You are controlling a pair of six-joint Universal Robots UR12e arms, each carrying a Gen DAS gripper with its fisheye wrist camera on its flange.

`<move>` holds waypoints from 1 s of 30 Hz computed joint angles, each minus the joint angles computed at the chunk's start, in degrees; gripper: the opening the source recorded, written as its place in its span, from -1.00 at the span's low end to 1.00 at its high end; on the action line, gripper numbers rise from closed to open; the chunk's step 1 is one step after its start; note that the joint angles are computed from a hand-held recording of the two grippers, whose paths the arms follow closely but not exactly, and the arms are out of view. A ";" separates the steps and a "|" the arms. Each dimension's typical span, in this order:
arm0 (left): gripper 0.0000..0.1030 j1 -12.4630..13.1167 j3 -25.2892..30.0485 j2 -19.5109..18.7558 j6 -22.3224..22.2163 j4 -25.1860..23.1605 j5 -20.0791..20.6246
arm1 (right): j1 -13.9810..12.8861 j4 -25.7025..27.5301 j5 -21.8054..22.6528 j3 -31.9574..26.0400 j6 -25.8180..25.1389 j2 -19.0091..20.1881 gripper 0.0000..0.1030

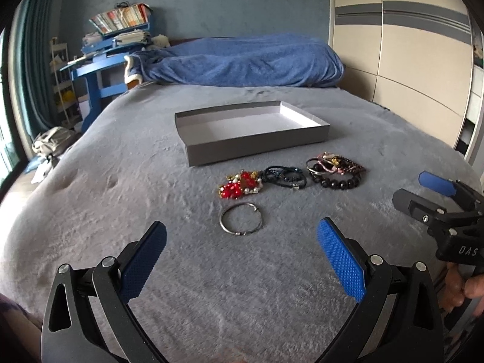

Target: Organize jewelry

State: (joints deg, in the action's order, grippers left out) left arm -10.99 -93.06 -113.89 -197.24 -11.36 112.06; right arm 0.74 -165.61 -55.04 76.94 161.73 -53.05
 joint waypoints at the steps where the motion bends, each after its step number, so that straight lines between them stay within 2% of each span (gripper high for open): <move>1: 0.93 -0.03 -0.33 0.07 -0.11 0.58 -0.07 | 0.00 0.04 -0.01 -0.02 0.03 0.02 0.90; 8: 0.93 0.52 -1.09 0.60 -1.82 1.26 -1.56 | 0.06 0.06 0.07 0.01 0.02 0.10 0.90; 15: 0.93 -0.09 -0.54 0.16 0.17 1.01 0.22 | 0.04 0.18 0.08 -0.02 -0.04 0.07 0.90; 30: 0.93 0.10 -0.25 0.02 -0.42 -0.04 0.25 | 0.17 0.74 0.20 0.06 -0.20 0.06 0.90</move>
State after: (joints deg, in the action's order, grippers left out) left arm -10.90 -93.31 -113.88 -197.66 -11.41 112.31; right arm 0.92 -164.87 -54.84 77.00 161.53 -52.99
